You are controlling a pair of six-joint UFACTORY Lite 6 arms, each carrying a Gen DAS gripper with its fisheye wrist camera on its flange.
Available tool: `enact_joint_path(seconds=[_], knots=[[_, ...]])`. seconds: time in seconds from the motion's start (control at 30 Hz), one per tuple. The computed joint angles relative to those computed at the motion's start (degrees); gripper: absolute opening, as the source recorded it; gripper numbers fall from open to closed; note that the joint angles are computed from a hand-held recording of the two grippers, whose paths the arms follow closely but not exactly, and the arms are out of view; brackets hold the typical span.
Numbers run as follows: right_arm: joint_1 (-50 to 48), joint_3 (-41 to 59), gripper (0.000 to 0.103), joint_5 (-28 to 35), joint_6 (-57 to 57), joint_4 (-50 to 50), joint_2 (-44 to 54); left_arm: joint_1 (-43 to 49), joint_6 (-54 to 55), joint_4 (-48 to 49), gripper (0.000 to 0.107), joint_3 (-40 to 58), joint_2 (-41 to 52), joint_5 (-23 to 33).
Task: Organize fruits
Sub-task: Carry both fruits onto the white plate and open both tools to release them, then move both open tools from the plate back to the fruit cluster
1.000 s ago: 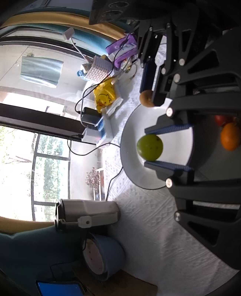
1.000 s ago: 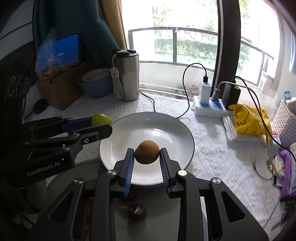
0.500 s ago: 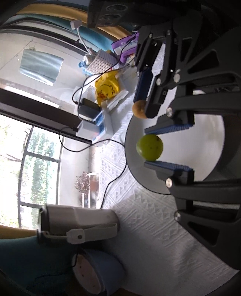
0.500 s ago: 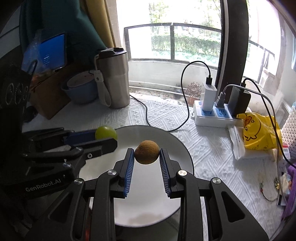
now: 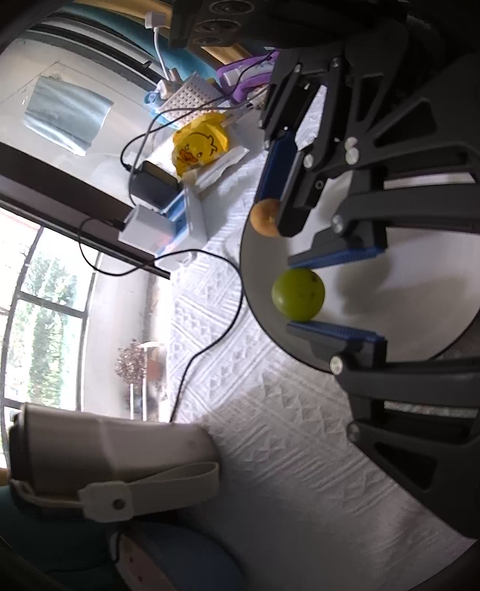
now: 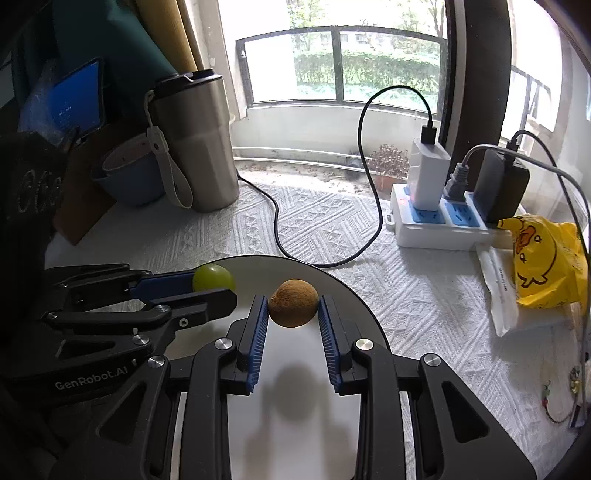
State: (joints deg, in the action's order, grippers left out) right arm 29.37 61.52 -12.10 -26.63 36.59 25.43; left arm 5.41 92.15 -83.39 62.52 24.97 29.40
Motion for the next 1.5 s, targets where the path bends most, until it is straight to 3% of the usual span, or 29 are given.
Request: enact_joint_path(seconds=[0.23, 0.53, 0.77, 1.07, 1.5], knots=[[-1.4, 1.36, 0.03, 1.89, 9.91, -9.8, 1.73, 0.22, -3.24, 2.4, 0.03, 1.77, 1.74, 0.2], [-1.35, 1.51, 0.03, 1.75, 9.36, -8.7, 2.05, 0.02, -5.97, 3.78, 0.033, 1.61, 0.97, -0.53], [-0.12, -2.03, 0.03, 0.69, 2.42, -1.07, -2.91, 0.72, -4.52, 2.23, 0.043, -2.41, -4.9, -0.15], [3.04, -10.71, 0.03, -1.78, -5.37, 8.82, -13.35, 1.55, -3.98, 1.82, 0.044, -11.83, -17.41, -0.43], [12.41, -22.58, 0.031, -8.04, -23.64, 32.64, -29.95, 3.72, -7.72, 5.75, 0.045, -27.13, -40.23, 0.31]])
